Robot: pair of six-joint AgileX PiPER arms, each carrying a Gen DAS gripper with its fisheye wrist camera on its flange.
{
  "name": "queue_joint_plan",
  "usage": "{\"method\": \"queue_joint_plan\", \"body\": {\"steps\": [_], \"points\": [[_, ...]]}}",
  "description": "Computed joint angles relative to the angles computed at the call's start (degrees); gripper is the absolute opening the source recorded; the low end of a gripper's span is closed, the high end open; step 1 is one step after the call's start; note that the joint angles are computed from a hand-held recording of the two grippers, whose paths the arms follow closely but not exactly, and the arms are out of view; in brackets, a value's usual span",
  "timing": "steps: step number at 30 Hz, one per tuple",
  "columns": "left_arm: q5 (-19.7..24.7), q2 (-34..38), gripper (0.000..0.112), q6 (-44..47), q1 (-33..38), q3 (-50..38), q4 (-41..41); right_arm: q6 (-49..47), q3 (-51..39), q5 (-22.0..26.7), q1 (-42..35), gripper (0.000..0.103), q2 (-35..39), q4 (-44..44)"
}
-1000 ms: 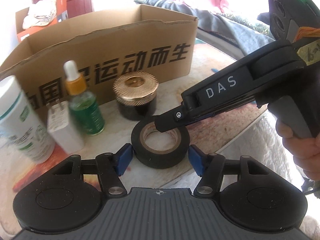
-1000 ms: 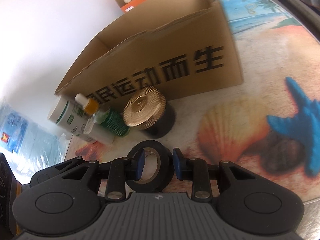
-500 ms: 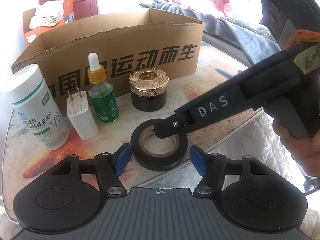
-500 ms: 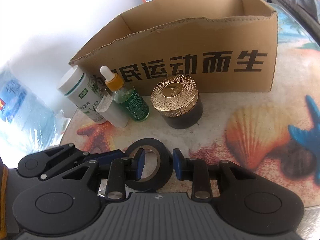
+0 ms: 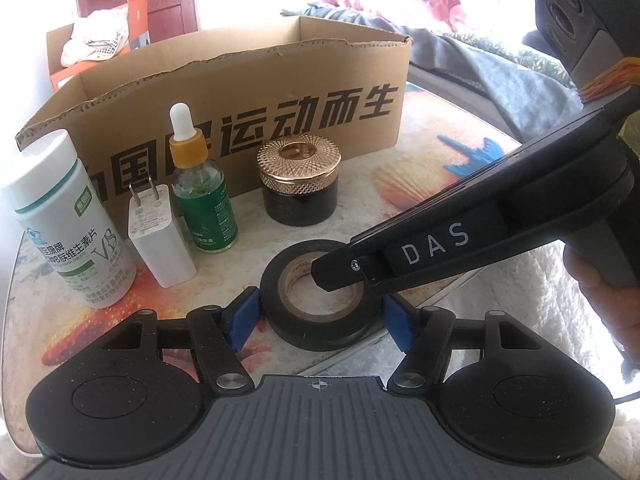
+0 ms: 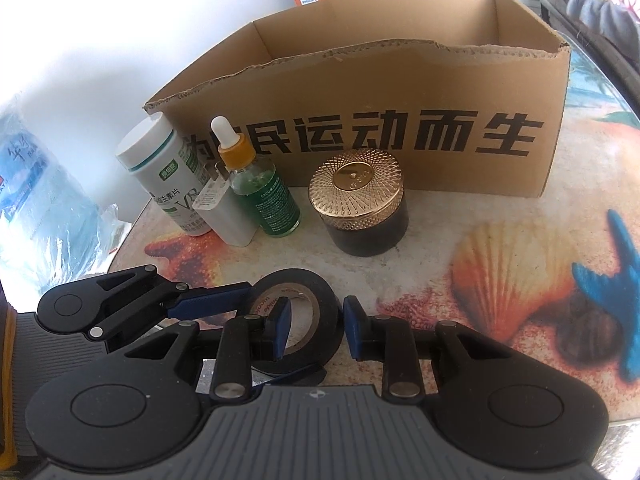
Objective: Organize rigid objects
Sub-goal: 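Lower the right gripper onto the black tape roll and grasp it, then carry the tape roll with the right gripper into the box and release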
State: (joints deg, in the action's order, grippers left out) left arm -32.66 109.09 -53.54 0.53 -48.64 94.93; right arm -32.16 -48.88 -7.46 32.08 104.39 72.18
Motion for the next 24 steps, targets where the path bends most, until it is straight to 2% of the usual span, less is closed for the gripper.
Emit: {"method": "queue_joint_plan", "body": {"steps": [7,10,14,24], "points": [[0.5,0.7,0.067,-0.2,-0.7,-0.7,-1.4,16.4,0.7,-0.6,-0.2,0.03,0.3,-16.1],[0.4,0.7,0.066,0.3,-0.6,-0.5,-2.0,19.1,0.8,-0.6,-0.3,0.03,0.3,-17.8],[1.3,0.0,0.066,4.7,-1.1,0.9,-5.6,17.6,0.5,-0.1,-0.3,0.03,0.2,-15.5],[-0.7,-2.7,0.066,4.8,0.3,2.4,-5.8,0.2,0.8,-2.2,1.8,0.03,-2.7,2.6]]}}
